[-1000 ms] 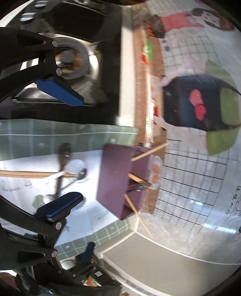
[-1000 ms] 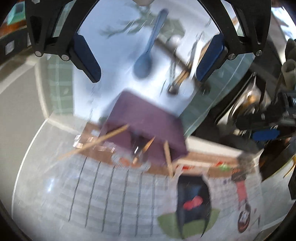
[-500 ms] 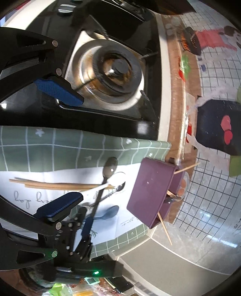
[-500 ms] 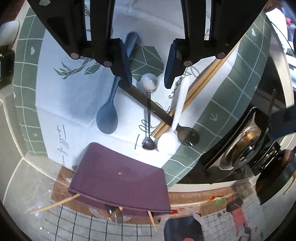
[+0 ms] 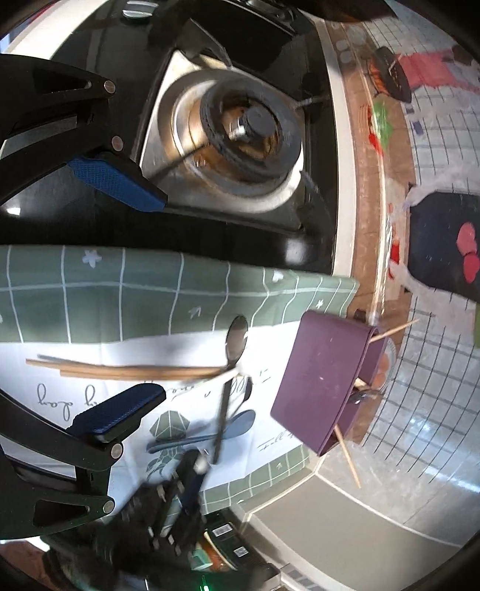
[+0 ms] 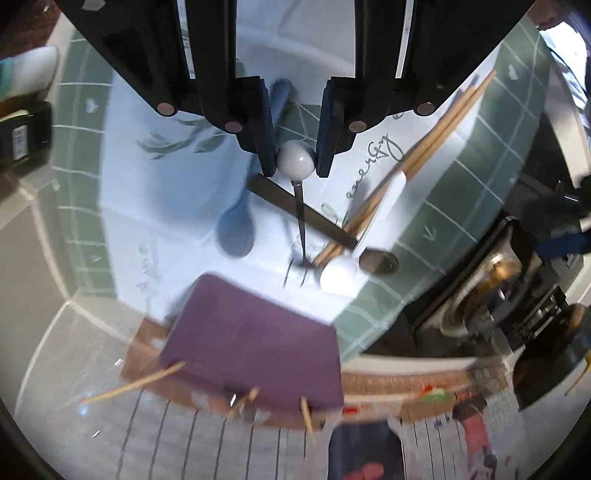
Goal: Organize utensils
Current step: 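Lower the right tool onto the mat and grasp the white ceramic spoon, then grasp the white plastic spoon with the left tool while the right tool holds the ceramic spoon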
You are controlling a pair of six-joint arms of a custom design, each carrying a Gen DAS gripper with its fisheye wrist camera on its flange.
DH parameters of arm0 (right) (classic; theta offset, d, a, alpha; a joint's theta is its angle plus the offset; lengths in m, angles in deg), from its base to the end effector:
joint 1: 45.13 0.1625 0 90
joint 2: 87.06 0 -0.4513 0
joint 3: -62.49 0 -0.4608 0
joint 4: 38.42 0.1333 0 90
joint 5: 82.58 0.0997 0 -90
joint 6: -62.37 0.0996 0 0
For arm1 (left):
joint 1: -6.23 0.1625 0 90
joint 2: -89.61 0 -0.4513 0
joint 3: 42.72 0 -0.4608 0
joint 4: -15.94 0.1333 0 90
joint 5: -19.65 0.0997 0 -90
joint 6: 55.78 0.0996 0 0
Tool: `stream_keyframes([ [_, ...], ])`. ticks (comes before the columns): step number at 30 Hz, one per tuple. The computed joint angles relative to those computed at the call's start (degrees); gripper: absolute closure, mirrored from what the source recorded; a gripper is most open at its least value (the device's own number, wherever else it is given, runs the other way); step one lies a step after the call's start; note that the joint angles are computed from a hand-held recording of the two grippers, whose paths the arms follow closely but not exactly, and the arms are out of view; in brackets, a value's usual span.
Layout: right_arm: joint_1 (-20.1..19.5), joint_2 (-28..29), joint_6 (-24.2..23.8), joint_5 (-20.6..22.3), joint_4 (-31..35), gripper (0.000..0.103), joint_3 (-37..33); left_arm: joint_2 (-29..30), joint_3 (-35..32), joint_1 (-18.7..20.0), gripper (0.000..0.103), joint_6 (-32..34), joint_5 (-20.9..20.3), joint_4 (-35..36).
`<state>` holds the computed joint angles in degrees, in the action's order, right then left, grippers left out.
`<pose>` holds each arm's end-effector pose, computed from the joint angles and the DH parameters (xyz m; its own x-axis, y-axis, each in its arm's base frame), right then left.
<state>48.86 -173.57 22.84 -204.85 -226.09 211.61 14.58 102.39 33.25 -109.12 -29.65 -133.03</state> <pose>0.1056 -0.3630 0.1922 -0.6308 -0.3291 0.7027 -0.5944 0.7871 -0.1649 -0.2278 -0.3387 0.0719 -0.8400 0.0797 -0.5366 0.3354 0.8537 -0.3983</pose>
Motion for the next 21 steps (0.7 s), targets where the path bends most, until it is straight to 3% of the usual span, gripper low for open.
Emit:
stream_keyframes([
  [4,2.4,-6.0,0.9,0.4,2.5,0.083,-0.3,3.5,-1.4,0.8,0.009,3.3,-1.7,-3.9],
  [10,5.0,-9.0,1.3,-0.4,3.7,0.083,-1.9,8.2,-3.8,1.9,0.009,8.1,-3.2,-8.1],
  [14,3.3,-10.4,3.2,0.6,6.5,0.083,-2.8,10.6,-5.1,3.2,0.009,12.2,-3.1,-11.5],
  [17,1.3,-11.3,3.1,1.5,7.9,0.083,-2.8,12.5,-6.5,4.8,0.010,19.5,-4.0,-14.7],
  [21,-0.3,-11.2,2.4,2.3,8.1,0.083,-3.3,16.0,-11.7,8.8,0.019,27.5,-6.3,-15.0],
])
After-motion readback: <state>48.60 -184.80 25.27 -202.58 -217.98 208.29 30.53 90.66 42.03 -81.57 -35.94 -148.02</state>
